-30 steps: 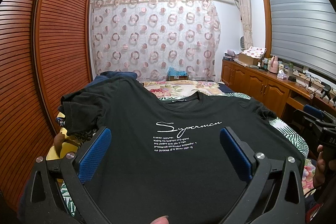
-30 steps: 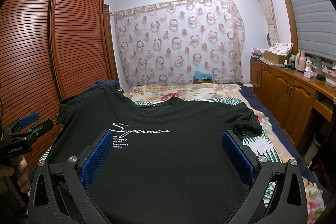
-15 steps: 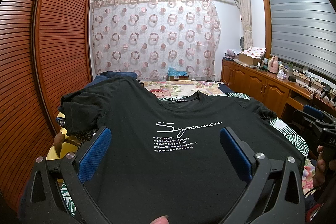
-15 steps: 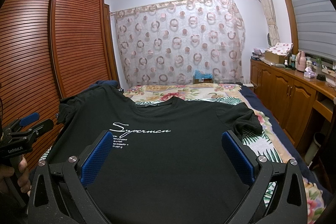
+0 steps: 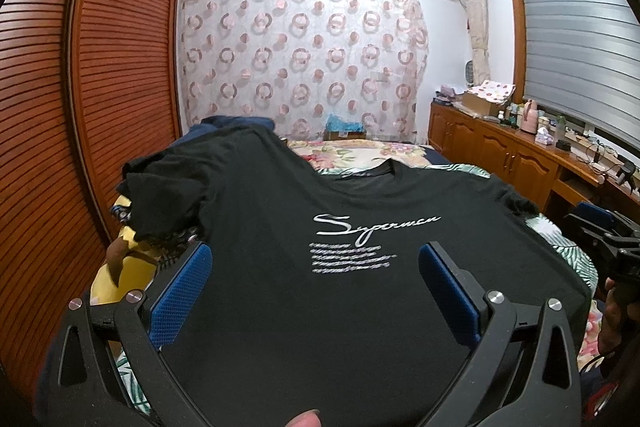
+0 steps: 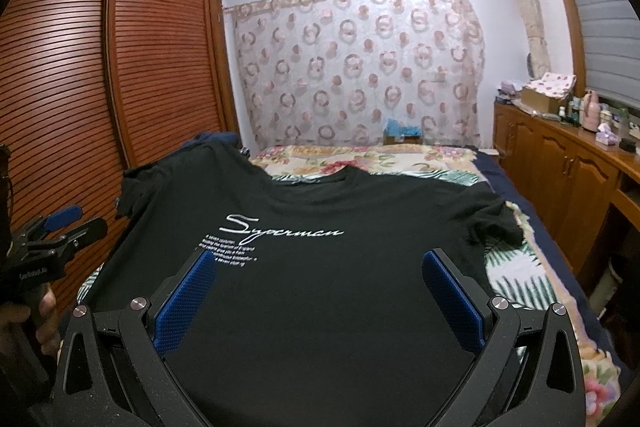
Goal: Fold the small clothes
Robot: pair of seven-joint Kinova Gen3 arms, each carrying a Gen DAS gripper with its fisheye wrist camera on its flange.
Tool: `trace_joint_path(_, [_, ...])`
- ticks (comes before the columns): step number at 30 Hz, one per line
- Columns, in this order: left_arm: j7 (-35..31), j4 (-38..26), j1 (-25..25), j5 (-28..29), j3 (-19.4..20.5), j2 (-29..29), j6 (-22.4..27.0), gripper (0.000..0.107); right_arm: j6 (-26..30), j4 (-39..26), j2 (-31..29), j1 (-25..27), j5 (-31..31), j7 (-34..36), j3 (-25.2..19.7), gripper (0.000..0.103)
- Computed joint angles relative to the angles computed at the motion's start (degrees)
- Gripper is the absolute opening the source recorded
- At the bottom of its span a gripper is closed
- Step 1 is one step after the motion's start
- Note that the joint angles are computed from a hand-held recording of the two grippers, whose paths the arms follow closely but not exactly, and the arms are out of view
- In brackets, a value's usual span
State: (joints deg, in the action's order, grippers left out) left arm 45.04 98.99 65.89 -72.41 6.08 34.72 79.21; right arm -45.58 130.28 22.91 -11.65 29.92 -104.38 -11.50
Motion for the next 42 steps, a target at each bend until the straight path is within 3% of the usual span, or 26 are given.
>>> trace_joint_path(15, [6.66, 10.6, -3.98, 3.29, 1.94, -5.11, -2.02, 0.103, 12.2, -14.05, 3.76, 5.11, 22.73, -18.09, -3.76, 0.103])
trace_joint_path(24, [10.16, 18.73, -7.96, 0.95, 4.56, -10.86, -4.04, 0.101, 15.0, -19.35, 6.0, 3.41, 31.11, -24.46, -3.0, 0.103])
trace_joint_path(34, [9.93, 24.87, -18.56, -3.03, 5.64, -15.97, -14.39, 0.079, 20.54, -25.89, 7.23, -0.92, 44.08, -36.4, -1.56, 0.103])
trace_joint_path(42, [14.03, 28.0, -25.41, -5.39, 3.8, -16.0, -25.98, 0.078, 19.47, -28.79, 7.8, -5.69, 49.02, -40.76, 3.13, 0.103])
